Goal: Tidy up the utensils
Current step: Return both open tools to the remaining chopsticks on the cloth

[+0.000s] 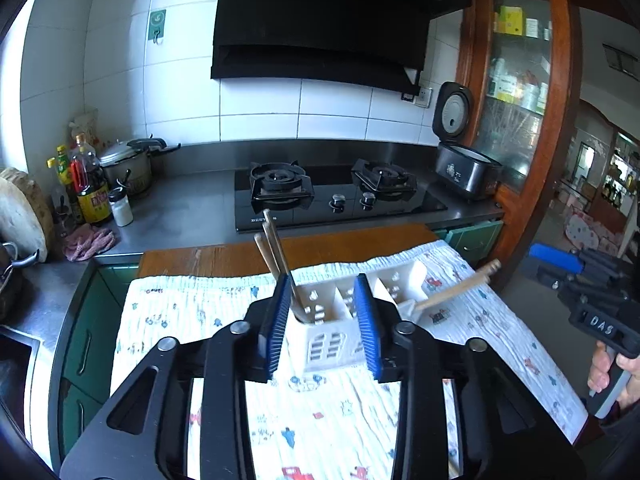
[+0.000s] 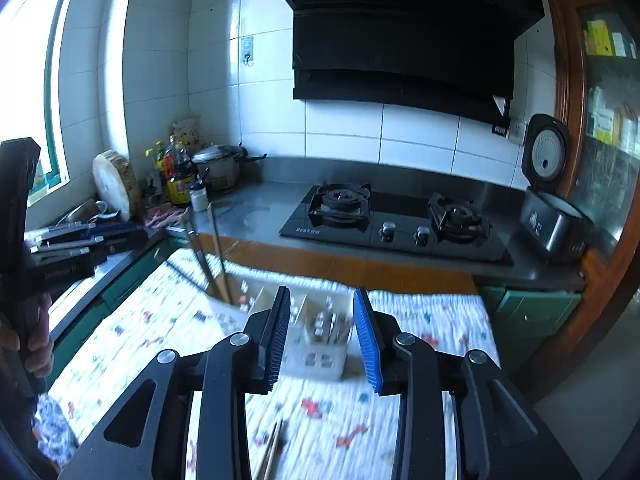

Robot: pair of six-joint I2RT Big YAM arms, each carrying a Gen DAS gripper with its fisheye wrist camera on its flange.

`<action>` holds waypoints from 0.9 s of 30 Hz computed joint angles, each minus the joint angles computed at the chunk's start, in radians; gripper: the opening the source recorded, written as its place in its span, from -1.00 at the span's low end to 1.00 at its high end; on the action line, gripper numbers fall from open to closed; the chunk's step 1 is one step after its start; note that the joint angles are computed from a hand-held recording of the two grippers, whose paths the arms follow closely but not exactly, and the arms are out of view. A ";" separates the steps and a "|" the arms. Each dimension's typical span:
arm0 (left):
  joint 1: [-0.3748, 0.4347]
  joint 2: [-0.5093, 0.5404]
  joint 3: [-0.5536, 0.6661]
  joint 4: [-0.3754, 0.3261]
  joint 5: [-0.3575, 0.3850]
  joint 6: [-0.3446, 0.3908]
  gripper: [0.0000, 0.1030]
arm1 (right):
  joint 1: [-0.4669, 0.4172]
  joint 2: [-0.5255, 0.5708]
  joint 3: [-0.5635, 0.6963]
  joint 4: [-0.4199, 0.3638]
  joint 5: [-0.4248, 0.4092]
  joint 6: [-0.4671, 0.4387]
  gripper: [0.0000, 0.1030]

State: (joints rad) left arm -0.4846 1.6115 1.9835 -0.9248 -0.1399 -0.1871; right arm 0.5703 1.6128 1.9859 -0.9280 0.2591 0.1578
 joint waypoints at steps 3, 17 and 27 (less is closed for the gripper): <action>-0.020 -0.063 -0.093 0.031 -0.013 -0.014 -0.21 | 0.020 -0.066 -0.121 0.028 0.008 0.016 -0.36; -0.111 -0.315 -0.501 0.157 -0.089 -0.130 -0.04 | 0.167 -0.273 -0.587 0.113 0.056 0.134 -0.37; -0.135 -0.419 -0.697 0.183 -0.096 -0.258 -0.03 | 0.225 -0.290 -0.731 0.155 0.035 0.242 -0.58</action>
State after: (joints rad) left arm -0.6198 1.1923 1.2864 -0.7419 -0.2357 -0.4455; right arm 0.7958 1.3225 1.2548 -0.7731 0.2936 0.3997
